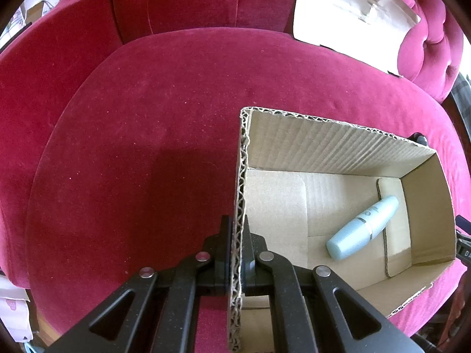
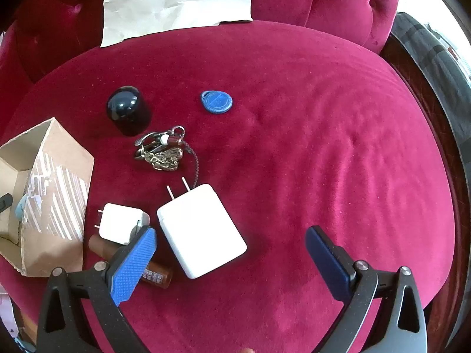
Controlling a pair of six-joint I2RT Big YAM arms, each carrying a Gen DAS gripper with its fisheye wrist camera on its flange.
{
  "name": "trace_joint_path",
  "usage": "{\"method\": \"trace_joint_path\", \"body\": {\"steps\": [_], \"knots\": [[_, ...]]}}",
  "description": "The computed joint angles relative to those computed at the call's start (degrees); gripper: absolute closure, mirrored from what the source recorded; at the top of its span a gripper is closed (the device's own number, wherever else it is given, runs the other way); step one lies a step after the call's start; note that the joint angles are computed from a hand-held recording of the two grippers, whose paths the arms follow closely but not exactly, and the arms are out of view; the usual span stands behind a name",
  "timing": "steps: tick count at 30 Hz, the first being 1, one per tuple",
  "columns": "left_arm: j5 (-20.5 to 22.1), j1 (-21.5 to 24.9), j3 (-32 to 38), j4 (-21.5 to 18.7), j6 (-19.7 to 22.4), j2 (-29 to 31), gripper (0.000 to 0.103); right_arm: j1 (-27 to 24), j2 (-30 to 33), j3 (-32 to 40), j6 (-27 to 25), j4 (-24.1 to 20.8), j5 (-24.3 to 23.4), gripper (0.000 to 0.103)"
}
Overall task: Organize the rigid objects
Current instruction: 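Move the right tool back toward the large white charger, then close the right tool on the large white charger and lift it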
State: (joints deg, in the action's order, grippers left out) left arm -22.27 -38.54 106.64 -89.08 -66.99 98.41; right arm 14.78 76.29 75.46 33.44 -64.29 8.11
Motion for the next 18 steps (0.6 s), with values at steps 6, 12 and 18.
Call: {"method": "trace_joint_path", "body": {"steps": [6, 12, 18], "knots": [[0.05, -0.05, -0.18, -0.04, -0.06, -0.19, 0.099, 0.47, 0.05, 0.09, -0.93, 0.79, 0.53, 0.003], [0.08, -0.02, -0.08, -0.14, 0.03, -0.16, 0.099, -0.04, 0.26, 0.36, -0.97, 0.31, -1.79, 0.047], [0.07, -0.01, -0.22, -0.02, 0.28, -0.28, 0.099, -0.03, 0.03, 0.87, -0.47, -0.72, -0.70, 0.048]]}}
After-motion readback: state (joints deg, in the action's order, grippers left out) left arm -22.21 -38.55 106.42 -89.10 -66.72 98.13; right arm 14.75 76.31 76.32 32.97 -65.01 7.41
